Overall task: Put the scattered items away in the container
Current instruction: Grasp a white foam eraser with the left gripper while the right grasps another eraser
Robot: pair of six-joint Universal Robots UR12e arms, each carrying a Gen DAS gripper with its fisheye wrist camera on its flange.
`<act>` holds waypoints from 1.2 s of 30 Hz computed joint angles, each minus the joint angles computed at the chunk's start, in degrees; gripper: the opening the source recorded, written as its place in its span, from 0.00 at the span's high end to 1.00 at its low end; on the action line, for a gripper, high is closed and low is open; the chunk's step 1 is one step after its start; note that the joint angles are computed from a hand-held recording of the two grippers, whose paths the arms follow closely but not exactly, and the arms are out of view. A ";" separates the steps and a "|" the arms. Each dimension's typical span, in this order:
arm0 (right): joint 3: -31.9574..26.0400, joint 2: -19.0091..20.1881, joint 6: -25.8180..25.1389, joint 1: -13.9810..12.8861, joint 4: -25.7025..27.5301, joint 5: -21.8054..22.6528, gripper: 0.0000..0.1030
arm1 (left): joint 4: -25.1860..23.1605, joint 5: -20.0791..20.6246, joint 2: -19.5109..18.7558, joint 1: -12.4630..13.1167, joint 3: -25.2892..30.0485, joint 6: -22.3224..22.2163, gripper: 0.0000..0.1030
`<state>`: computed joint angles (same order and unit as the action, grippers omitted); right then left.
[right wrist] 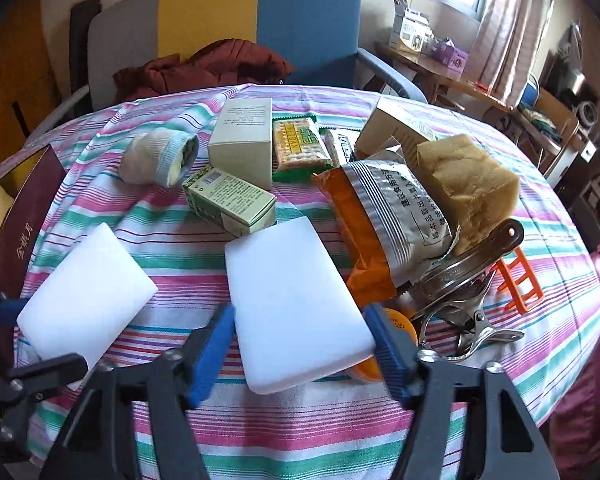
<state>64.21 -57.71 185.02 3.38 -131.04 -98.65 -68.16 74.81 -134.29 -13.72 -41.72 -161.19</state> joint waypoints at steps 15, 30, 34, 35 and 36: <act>10.56 -5.89 17.86 0.08 -4.39 10.18 0.38 | 13.30 3.20 2.98 -0.65 -7.03 1.65 0.41; 11.35 -5.91 16.78 0.08 -6.47 9.89 0.38 | 5.88 2.88 -0.37 -1.02 -2.22 3.12 0.39; 11.57 -5.99 17.67 -0.14 -6.93 10.52 0.38 | 6.19 2.05 -0.09 -0.98 -2.39 3.44 0.47; 11.54 -5.98 17.89 -0.19 -6.92 10.66 0.38 | 6.96 1.46 0.21 -0.89 -2.78 3.36 0.58; 11.59 -6.02 18.17 -0.23 -6.97 10.76 0.38 | 7.67 1.27 0.51 -0.87 -3.09 3.10 0.62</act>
